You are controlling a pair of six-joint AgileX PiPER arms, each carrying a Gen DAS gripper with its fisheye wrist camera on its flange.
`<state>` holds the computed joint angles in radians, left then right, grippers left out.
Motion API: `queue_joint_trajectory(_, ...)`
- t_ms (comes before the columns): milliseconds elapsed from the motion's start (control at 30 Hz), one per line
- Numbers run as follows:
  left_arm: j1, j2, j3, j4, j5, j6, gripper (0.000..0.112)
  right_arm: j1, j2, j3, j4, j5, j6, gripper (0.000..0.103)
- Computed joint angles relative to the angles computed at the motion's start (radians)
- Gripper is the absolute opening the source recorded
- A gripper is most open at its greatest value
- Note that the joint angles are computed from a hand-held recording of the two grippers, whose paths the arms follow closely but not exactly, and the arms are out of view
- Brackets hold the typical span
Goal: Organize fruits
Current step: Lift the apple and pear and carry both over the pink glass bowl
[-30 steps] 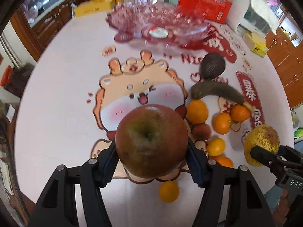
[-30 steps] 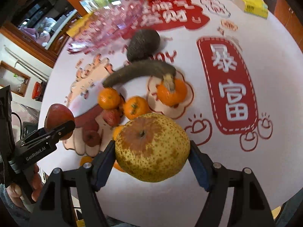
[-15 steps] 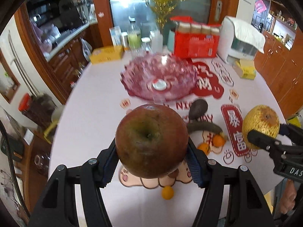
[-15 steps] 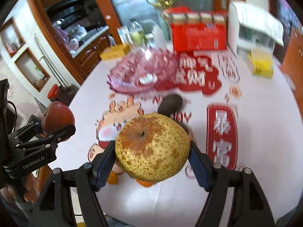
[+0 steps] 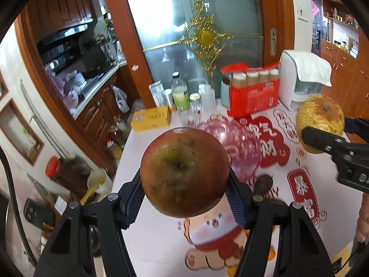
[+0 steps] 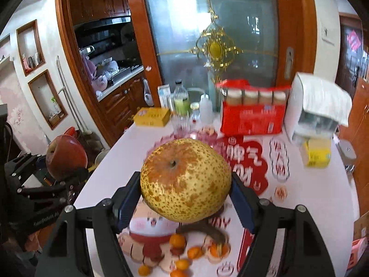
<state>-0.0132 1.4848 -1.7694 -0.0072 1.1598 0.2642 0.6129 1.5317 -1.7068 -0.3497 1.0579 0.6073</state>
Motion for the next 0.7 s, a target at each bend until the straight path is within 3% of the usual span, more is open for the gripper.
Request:
queue_joint_trajectory(133, -0.017, 0.174, -0.184, 0.008, 0.002, 0.011, 0.064, -0.074, 0.191, -0.231, 0.026, 0.051, -0.033, 0.074)
queue_joint_trajectory(300, -0.011, 0.432, -0.370, -0.058, 0.000, 0.035, 0.064, -0.149, 0.387, -0.382, 0.052, 0.082, -0.042, 0.074)
queue_joint_trajectory(500, -0.024, 0.697, -0.490, -0.104, -0.022, 0.075, 0.064, -0.215, 0.573, -0.401, 0.084, 0.052, -0.027, 0.074)
queue_joint_trajectory(700, -0.051, 0.955, -0.676, -0.096, 0.016, 0.090, 0.064, -0.230, 0.753, -0.468, 0.100, 0.068, -0.039, 0.074)
